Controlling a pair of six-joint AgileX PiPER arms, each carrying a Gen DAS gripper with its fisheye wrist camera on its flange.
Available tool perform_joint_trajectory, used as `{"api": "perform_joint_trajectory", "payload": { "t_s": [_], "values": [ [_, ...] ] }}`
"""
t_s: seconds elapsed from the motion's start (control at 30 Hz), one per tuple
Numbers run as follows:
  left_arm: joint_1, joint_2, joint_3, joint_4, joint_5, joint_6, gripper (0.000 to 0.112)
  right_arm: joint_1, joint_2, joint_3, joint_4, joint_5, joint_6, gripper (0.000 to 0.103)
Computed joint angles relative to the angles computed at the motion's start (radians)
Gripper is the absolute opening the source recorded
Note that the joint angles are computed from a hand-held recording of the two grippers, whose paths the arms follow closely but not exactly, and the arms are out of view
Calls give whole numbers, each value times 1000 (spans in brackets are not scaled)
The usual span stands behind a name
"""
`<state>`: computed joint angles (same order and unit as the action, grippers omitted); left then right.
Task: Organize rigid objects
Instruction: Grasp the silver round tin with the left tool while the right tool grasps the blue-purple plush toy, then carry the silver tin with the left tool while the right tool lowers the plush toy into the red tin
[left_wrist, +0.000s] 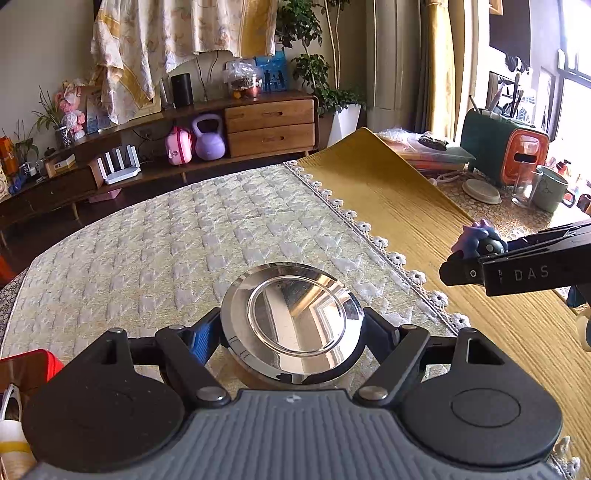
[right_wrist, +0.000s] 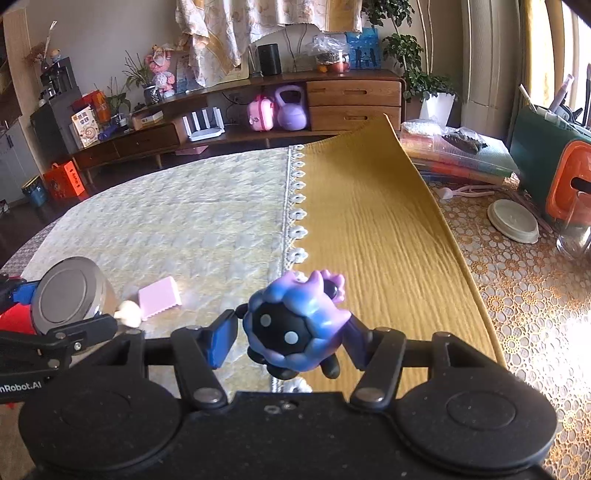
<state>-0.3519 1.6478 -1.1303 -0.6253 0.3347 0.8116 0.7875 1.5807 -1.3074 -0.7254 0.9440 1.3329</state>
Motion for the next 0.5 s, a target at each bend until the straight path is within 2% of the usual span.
{"api": "perform_joint_trajectory", "payload": {
  "t_s": [0.27,0.5],
  "values": [
    [95,-156,64,-16,144,26,79,158,7,-127,-17,116,-10,60],
    [241,-264,101,-38,279,62,79,258,84,-300,2,197,-67,60]
  ]
}}
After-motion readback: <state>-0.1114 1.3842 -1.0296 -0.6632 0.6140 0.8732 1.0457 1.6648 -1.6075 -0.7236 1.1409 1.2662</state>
